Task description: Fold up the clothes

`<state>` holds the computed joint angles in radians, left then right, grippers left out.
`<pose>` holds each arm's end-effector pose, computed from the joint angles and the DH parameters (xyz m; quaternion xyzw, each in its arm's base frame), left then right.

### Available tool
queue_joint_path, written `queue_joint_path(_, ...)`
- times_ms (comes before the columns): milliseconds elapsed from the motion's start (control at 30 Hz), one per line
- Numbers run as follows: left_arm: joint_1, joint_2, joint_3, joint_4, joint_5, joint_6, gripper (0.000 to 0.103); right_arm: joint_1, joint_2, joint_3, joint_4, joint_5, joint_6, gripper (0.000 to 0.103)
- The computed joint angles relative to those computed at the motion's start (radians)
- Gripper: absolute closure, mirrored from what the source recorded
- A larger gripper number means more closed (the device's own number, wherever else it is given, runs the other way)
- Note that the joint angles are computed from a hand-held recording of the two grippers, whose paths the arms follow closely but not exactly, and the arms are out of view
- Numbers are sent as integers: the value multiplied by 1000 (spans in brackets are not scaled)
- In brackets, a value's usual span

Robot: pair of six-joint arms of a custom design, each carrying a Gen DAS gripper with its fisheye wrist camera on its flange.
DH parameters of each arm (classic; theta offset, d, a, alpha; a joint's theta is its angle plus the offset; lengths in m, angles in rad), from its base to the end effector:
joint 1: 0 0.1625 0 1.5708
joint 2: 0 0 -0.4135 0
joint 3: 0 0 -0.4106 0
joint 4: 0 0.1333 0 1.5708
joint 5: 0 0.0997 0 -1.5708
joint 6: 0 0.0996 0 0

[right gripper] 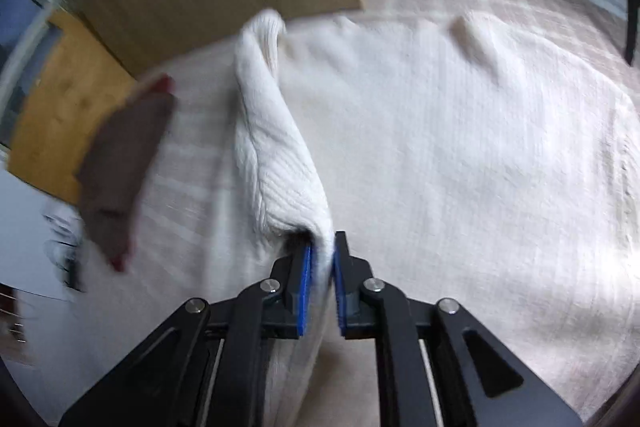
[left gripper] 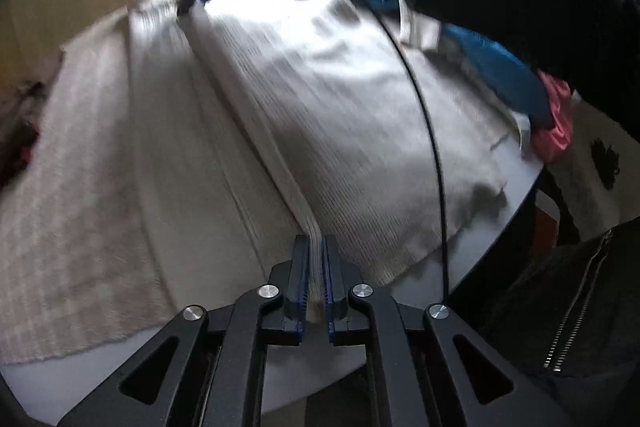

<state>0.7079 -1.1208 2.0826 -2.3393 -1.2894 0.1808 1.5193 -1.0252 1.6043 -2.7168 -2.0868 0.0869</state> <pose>-0.2708 -0.4436 0.0850 0.5030 0.8476 0.0434 0.1635 0.0486 -0.6923 0.2717 -0.1354 -0.9212 0.2747 0.2401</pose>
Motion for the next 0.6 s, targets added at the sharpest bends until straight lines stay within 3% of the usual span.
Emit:
queue_joint_path(67, 1, -6, 2, 18, -14, -1, 89, 1, -9, 6, 8, -13, 5, 89)
queue_joint_path(167, -4, -78, 15, 75, -19, -23, 88, 7, -44, 8, 94, -15, 32, 72)
queue_joint_path(267, 8, -180, 33, 115, -8, -55, 86, 40, -98, 74, 19, -49, -32, 63)
queue_joint_path(367, 36, -241, 41, 124, 40, -93, 86, 61, -151, 142, -55, 11, -70, 61)
queue_joint_path(433, 48, -223, 41, 91, 59, -104, 87, 71, -157, 165, -89, 69, -107, 61)
queue_joint_path(600, 65, -106, 15, -21, 10, -44, 87, 97, -55, 135, -116, 87, -152, 61)
